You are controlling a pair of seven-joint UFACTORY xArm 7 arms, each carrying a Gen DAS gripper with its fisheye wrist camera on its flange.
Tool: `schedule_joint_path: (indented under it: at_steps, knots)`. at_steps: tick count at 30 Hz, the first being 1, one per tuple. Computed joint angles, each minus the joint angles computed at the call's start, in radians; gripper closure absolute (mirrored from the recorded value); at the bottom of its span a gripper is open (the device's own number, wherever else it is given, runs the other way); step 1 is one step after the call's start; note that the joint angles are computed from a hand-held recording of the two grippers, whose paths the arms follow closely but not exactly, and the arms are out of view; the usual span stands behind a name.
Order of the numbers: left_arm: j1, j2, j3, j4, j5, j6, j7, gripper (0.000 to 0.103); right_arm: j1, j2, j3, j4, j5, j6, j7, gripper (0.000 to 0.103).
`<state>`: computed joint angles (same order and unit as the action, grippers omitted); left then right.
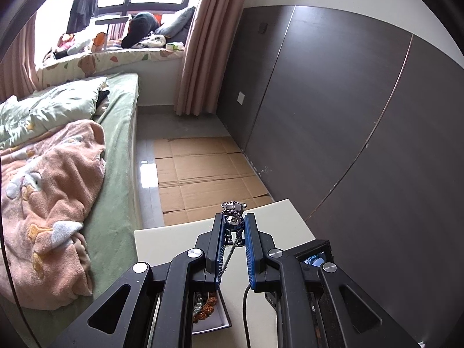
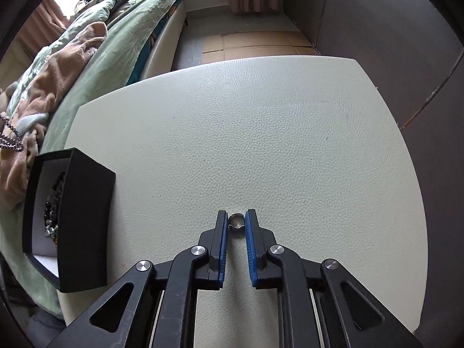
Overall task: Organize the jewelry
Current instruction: 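Lift the necklace with the left gripper while the right gripper grasps the small silver ring, then lower the necklace into the box with the left gripper while the right gripper carries the ring over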
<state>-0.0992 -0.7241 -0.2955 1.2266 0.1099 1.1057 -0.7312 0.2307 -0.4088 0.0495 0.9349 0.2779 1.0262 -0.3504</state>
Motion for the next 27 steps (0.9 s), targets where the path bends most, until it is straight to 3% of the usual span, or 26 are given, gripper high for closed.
schedule_joint_path:
  at_steps: [15,27]
  knots:
    - [-0.023,-0.112,0.037,-0.181,-0.059,0.016,-0.013,0.089,0.019,-0.122,-0.069,-0.016,0.144,0.03,-0.092,0.09]
    - [-0.025,-0.126,0.04,-0.221,-0.073,0.032,-0.019,0.089,0.028,-0.111,-0.056,-0.001,0.17,0.034,-0.082,0.09]
